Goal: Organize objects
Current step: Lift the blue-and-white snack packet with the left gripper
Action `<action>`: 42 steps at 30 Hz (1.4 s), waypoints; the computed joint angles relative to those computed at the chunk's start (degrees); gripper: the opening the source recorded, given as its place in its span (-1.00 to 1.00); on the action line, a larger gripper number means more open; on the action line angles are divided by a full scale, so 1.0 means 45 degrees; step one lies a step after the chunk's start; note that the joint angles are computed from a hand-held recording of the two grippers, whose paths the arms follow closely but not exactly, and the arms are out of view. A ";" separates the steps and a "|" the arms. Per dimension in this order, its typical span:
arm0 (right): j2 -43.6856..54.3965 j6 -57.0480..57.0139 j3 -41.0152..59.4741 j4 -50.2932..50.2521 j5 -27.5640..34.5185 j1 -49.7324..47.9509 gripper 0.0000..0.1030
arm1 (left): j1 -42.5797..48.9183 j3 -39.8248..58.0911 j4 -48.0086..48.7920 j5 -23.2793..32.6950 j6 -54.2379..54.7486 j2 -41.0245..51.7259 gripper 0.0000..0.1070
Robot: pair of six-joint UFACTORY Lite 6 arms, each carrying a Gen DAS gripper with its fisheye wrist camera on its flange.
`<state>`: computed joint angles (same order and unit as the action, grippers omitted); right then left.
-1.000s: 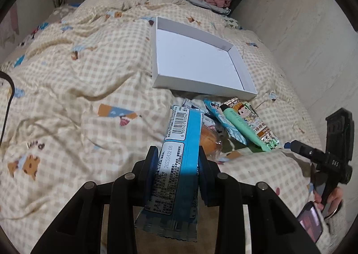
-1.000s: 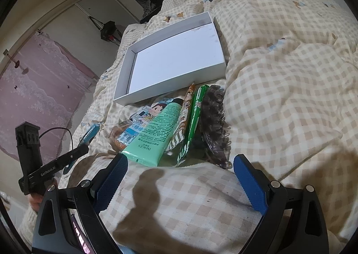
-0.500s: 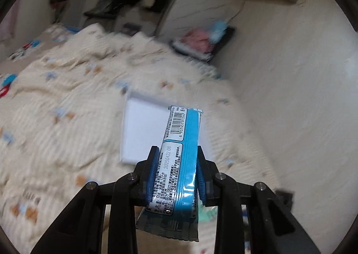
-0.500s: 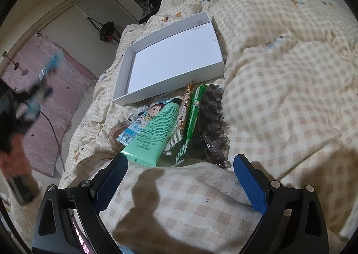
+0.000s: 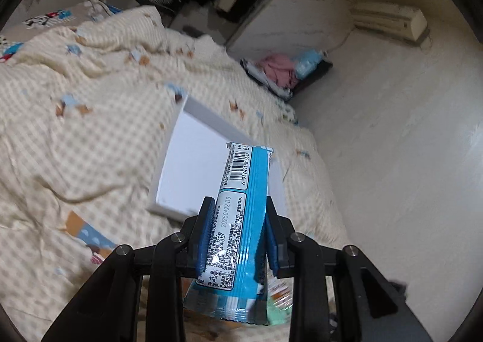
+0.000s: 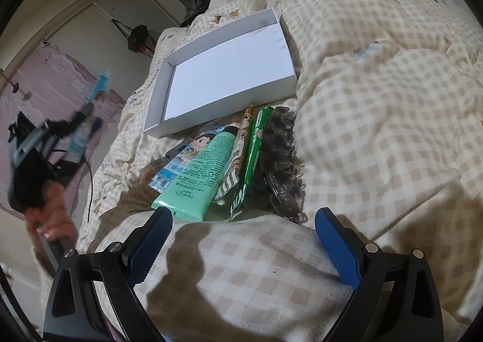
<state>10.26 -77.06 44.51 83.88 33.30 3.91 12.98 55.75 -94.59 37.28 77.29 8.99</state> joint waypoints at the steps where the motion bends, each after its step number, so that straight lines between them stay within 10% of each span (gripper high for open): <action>1: -0.0006 0.0181 0.0030 -0.0120 -0.0169 0.0106 0.87 | -0.0148 -0.0029 -0.0071 -0.0116 0.0393 0.0206 -0.38; 21: 0.0414 0.6801 0.1132 -0.6333 -0.3424 0.2403 0.92 | 0.1978 0.0214 -0.0612 0.4234 0.1231 0.2353 -0.38; 42: -0.0370 1.1046 0.1470 -1.0344 -0.2597 0.2262 0.93 | 0.1817 0.0121 -0.0423 0.4434 0.1111 0.2324 -0.38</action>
<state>8.60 -27.36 51.12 37.34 21.62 14.09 21.16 56.29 -96.49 57.24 82.29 19.45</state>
